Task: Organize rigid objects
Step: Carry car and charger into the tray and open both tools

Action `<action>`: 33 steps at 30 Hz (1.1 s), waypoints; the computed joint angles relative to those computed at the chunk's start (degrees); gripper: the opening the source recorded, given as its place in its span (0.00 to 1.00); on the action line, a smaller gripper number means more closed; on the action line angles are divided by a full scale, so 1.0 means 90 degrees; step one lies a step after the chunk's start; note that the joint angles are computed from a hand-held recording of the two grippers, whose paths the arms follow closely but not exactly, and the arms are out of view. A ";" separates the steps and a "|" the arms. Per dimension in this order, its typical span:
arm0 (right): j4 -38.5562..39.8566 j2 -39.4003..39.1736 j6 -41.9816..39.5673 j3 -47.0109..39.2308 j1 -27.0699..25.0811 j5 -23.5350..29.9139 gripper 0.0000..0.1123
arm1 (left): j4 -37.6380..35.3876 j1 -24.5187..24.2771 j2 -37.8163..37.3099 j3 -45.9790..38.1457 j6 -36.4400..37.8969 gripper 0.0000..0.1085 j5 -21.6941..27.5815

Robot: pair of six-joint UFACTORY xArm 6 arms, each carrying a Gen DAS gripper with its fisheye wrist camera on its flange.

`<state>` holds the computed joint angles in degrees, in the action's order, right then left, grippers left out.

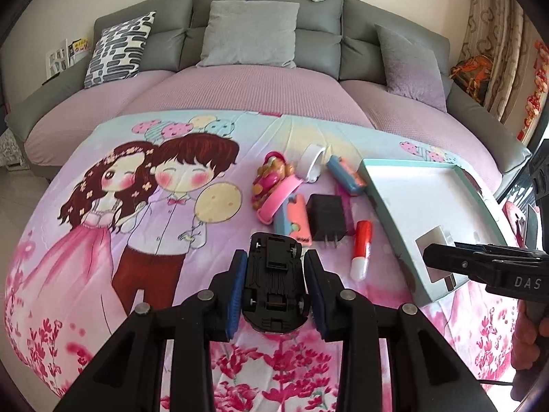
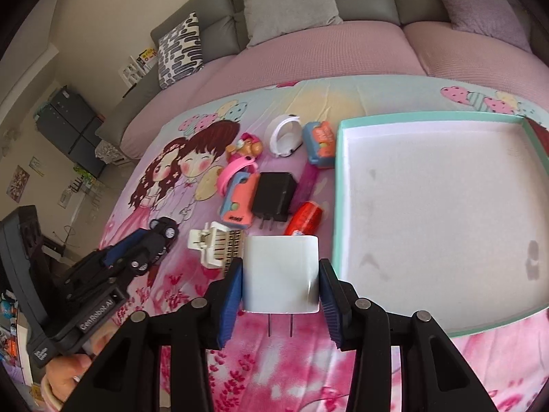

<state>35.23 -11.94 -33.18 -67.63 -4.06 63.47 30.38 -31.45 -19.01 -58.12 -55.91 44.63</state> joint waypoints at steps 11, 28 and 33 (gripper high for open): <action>-0.1354 0.1177 0.0549 -0.0929 -0.0888 -0.0849 0.40 | -0.0569 -0.0582 0.2810 -0.3088 0.1504 0.33 -0.0008; -0.2563 0.1846 0.1050 -0.1357 -0.1178 -0.1191 0.41 | -0.1649 -0.0787 0.5083 -0.5567 0.2049 0.53 0.0841; -0.2476 0.1663 0.0970 -0.1320 -0.1202 -0.1214 0.51 | -0.1689 -0.0779 0.4787 -0.5255 0.1944 0.64 0.0672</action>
<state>12.94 3.02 -24.45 -79.51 -14.87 52.55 15.18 -38.46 24.08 -105.41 -38.42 50.67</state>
